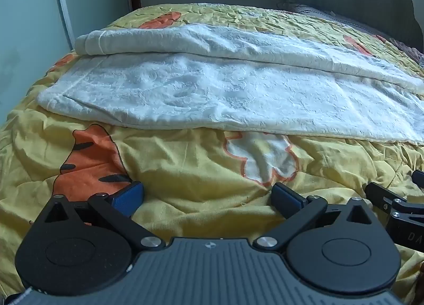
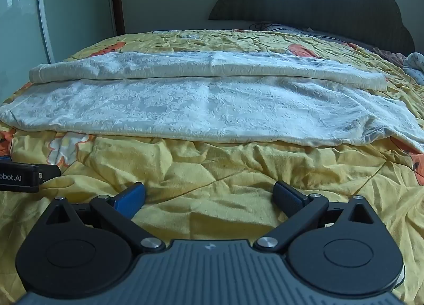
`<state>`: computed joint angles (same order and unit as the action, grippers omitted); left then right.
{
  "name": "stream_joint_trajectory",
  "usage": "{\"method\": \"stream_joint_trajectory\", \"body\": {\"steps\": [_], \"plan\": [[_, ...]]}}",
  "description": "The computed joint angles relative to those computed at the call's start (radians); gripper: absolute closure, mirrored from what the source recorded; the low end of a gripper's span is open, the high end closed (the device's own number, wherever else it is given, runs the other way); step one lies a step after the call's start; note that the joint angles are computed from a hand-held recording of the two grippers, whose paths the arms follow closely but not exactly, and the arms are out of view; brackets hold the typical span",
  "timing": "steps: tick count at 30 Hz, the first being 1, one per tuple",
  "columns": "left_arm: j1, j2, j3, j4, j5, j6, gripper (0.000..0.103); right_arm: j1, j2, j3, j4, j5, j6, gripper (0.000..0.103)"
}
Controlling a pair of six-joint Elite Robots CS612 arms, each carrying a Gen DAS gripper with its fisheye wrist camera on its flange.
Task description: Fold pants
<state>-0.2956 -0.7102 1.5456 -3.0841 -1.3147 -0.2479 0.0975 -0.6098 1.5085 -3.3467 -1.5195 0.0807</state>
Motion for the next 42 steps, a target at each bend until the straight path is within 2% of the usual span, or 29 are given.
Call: {"method": "stream_joint_trajectory", "body": {"steps": [8,17,42], "plan": [[0.002,-0.002,-0.006,0.017,-0.009,0.012,0.000,0.000,0.002,-0.001,-0.004,0.001,0.001,0.000],[-0.002,0.009,0.024,-0.087,0.007,0.026,0.000,0.000,0.004,-0.002,-0.007,0.001,0.001,0.000],[-0.004,0.004,0.031,-0.089,0.014,0.037,0.000,0.000,0.004,-0.001,-0.012,0.001,0.001,0.000]]}}
